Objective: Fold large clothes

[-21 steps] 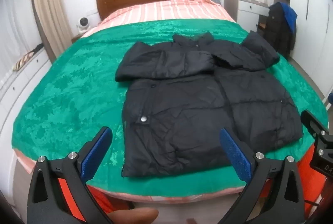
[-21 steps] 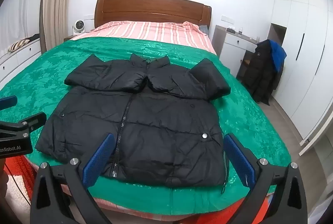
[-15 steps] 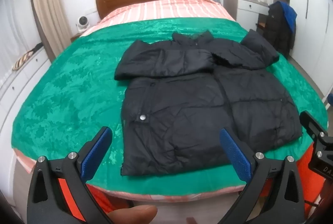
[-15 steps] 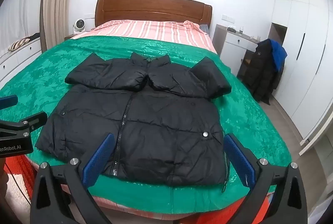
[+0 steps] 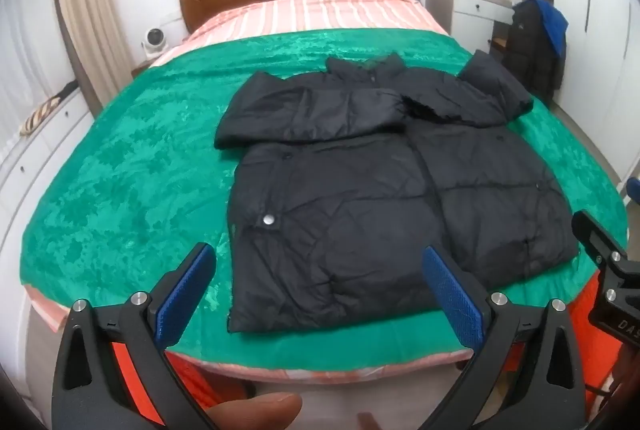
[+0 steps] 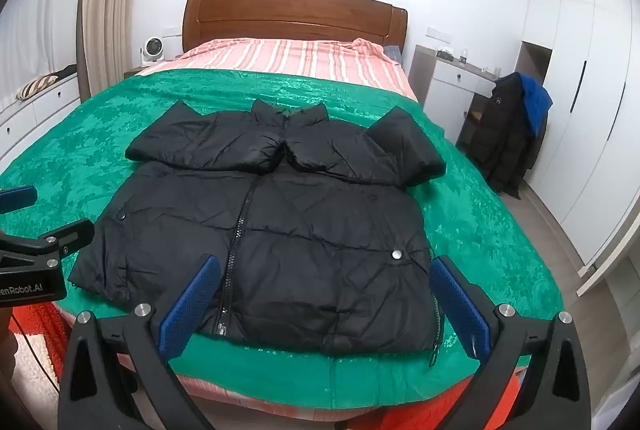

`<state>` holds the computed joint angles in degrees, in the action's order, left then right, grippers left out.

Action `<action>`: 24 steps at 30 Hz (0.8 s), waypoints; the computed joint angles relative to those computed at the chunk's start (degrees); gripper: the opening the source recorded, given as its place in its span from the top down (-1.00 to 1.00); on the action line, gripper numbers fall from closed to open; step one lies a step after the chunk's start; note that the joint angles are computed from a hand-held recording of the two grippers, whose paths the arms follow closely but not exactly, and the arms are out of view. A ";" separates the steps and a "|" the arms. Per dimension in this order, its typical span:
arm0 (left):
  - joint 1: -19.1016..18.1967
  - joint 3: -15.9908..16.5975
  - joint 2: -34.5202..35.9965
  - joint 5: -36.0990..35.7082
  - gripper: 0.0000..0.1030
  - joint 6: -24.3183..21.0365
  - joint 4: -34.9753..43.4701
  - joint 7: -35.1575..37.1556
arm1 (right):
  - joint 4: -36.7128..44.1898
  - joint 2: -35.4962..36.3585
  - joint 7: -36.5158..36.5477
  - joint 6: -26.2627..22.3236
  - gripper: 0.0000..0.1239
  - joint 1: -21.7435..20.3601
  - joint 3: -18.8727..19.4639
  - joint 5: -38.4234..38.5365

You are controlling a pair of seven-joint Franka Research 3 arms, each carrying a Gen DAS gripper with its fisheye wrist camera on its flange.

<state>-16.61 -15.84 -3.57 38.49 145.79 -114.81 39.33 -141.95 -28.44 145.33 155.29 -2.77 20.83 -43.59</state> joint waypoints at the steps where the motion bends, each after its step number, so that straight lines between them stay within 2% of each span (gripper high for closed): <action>1: -0.01 0.00 0.03 0.05 -0.99 0.05 0.00 -0.07 | 0.04 0.02 -0.08 -0.02 -0.65 0.06 -0.08 0.05; 24: -0.02 0.09 -0.02 -1.69 -0.99 -0.46 0.40 1.66 | -0.26 -0.26 -0.14 0.24 -0.65 -0.06 0.00 0.50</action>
<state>-16.63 -15.76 -3.58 36.80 145.33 -114.41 40.99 -142.21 -28.69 145.19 155.53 -2.83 20.83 -43.08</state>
